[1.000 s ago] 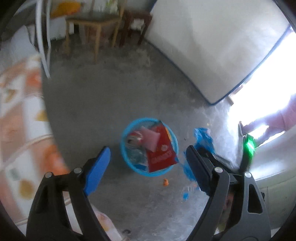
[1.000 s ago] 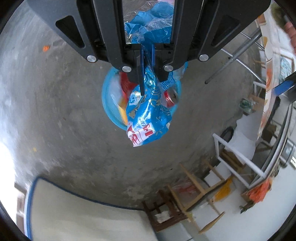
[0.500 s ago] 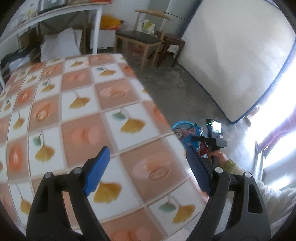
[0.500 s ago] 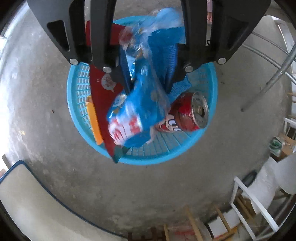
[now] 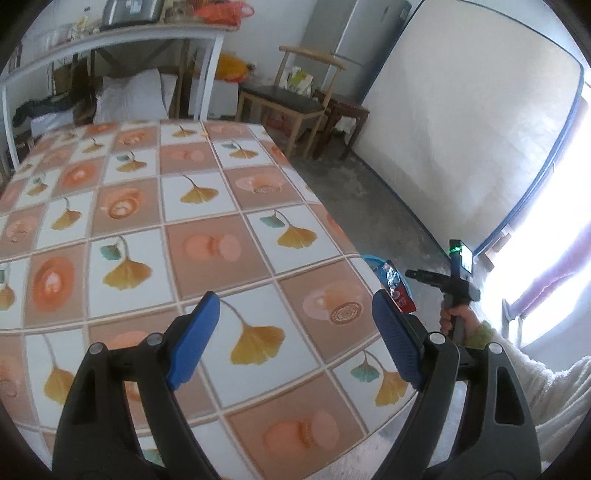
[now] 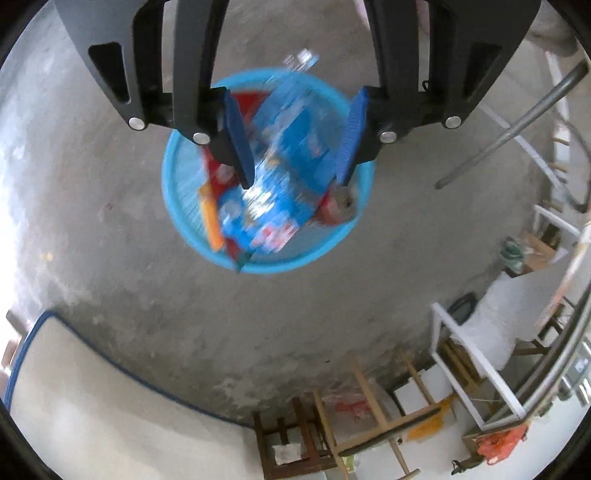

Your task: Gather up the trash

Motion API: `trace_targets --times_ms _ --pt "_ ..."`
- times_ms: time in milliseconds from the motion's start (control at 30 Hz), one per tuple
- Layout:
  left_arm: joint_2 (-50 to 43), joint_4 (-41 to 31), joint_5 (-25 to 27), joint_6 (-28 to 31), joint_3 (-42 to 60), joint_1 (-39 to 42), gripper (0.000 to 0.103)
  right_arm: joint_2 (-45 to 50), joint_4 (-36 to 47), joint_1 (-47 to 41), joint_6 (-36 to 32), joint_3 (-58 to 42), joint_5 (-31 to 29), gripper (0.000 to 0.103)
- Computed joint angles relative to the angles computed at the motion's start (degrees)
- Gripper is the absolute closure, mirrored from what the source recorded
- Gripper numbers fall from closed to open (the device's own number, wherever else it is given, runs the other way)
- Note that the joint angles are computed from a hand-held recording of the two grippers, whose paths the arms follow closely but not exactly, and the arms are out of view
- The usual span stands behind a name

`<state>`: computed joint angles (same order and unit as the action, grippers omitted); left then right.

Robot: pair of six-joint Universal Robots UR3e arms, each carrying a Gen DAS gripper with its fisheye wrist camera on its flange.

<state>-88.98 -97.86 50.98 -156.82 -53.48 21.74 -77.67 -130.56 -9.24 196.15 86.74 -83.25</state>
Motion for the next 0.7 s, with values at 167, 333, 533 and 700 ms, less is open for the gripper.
trace_targets --times_ms 167,333,533,700 --pt "10.01 -3.27 -3.84 6.08 -7.23 5.13 0.016 -15.19 4.78 4.72 0.28 3.37 -0.13 0.055" --pt "18.6 -8.03 -6.32 6.25 -12.09 8.83 0.012 -25.01 11.85 15.82 1.72 -3.12 -11.34 0.016" --pt "28.87 -15.56 -8.82 9.96 -14.03 15.48 0.009 -21.21 21.92 39.18 8.31 -18.43 -34.14 0.007" --pt "34.52 -22.62 -7.67 10.7 -11.32 21.46 0.009 -14.94 32.45 53.59 18.14 -28.72 -44.4 0.007"
